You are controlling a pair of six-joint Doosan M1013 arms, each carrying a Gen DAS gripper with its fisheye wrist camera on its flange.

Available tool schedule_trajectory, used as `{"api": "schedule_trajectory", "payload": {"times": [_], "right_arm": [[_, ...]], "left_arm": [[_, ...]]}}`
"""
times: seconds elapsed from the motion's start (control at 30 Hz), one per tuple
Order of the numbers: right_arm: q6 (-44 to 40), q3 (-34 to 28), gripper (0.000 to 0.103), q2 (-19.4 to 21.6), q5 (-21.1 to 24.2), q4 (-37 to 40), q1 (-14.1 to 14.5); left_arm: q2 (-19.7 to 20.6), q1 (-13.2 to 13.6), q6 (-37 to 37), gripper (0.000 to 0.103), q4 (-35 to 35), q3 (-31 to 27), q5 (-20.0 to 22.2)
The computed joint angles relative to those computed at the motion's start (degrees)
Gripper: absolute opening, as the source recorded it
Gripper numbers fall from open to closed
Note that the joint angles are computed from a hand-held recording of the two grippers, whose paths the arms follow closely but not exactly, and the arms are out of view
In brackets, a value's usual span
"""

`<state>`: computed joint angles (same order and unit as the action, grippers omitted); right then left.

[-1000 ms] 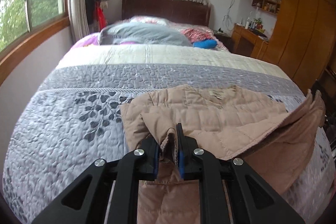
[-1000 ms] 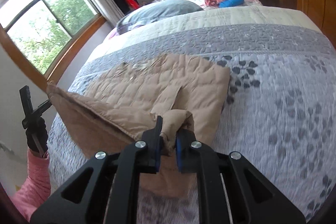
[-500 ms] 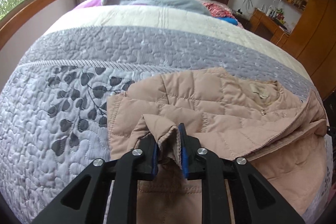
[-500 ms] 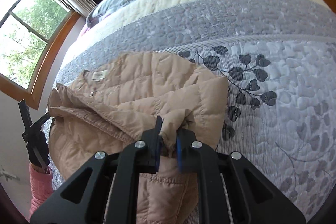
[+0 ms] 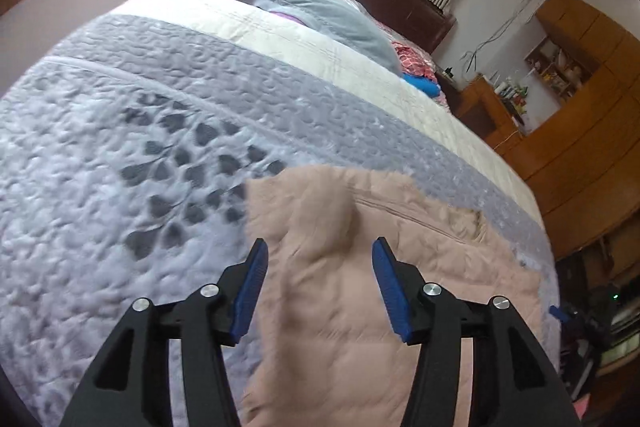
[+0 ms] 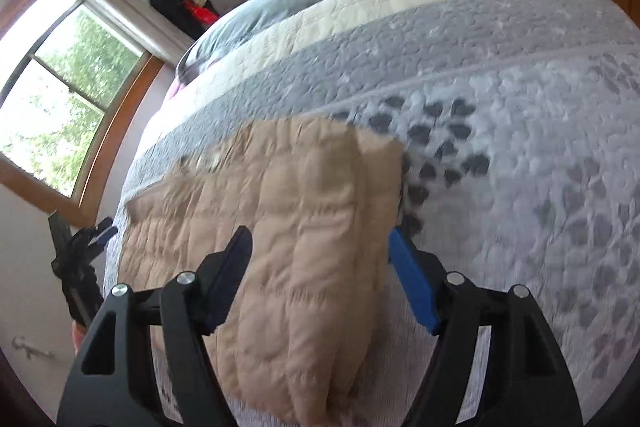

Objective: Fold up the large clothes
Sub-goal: 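Carry the held hem over the coat body toward the collar with both grippers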

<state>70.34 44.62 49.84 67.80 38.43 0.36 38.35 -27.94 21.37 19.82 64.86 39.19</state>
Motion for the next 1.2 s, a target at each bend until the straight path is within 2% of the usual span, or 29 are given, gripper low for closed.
{"api": "schedule_trajectory", "payload": {"times": [0.13,0.2,0.23,0.27,0.3,0.33,0.37,0.4,0.43,0.5,0.6,0.7,0.8,0.87,0.93,1.03,1.13,1.2], "right_arm": [[-3.40,4.63,0.068,-1.87,0.24,-2.02,1.05],[-3.50,5.44,0.059,-1.94,0.37,-3.53,1.71],[-3.88,6.10,0.048,-2.08,-0.03,-4.51,2.16],[-4.04,6.85,0.042,-2.39,-1.30,-5.74,2.58],[-4.01,7.45,0.036,-2.72,-2.61,-6.97,2.89],[-4.09,8.24,0.025,-3.17,-4.03,-8.14,3.22],[-4.12,8.56,0.015,-3.41,-4.82,-8.42,3.41],[-4.14,8.61,0.012,-3.49,-4.86,-7.68,3.37],[-4.36,8.52,0.010,-3.59,-4.91,-6.31,3.25],[-4.92,8.33,0.009,-3.87,-6.80,-5.93,3.43],[-5.43,7.62,0.009,-4.06,-8.41,-3.92,3.19],[-4.24,5.55,0.009,-3.22,-10.02,-4.31,3.36],[-0.53,1.98,0.009,-0.80,-9.27,-7.51,3.93],[2.52,-1.03,0.009,1.60,-6.76,-9.91,4.04],[4.10,-3.08,0.010,3.81,-4.20,-9.62,3.95],[3.61,-3.38,0.011,5.01,-3.56,-6.93,3.52],[4.47,-3.54,0.012,4.98,-3.31,-7.81,3.55],[5.48,-2.74,0.016,4.09,-3.97,-9.58,3.73]], "left_arm": [[-0.64,-1.23,3.22,0.056,-1.55,2.53,1.31],[-0.54,-1.89,4.80,0.056,-2.60,3.35,1.06],[-0.62,-2.17,4.41,0.055,-2.10,3.67,0.93],[-0.61,-2.60,3.57,0.054,-1.04,3.94,0.98],[-0.38,-3.15,2.43,0.048,0.63,3.71,1.65],[-0.10,-3.62,1.66,0.037,2.18,3.27,2.42],[0.26,-4.04,0.79,0.034,3.95,2.50,4.24],[0.98,-4.75,-0.23,0.025,7.08,0.99,7.13],[1.42,-5.21,-0.65,0.020,9.19,-0.03,8.80],[1.50,-5.65,-2.53,0.011,12.26,-0.69,9.20],[1.16,-5.65,-6.63,0.010,16.77,-1.08,7.46],[2.29,-5.39,-7.62,0.010,19.59,-2.95,8.59],[4.75,-4.39,-4.27,0.010,15.82,-6.01,11.27],[6.42,-3.68,-1.68,0.011,12.62,-7.51,13.21],[7.44,-3.05,0.97,0.013,9.87,-7.49,12.25],[8.16,-3.40,1.60,0.013,12.20,-7.72,12.92],[9.19,-3.81,4.01,0.014,12.68,-9.96,16.45],[9.30,-3.84,5.17,0.017,12.01,-10.95,18.48]]}}
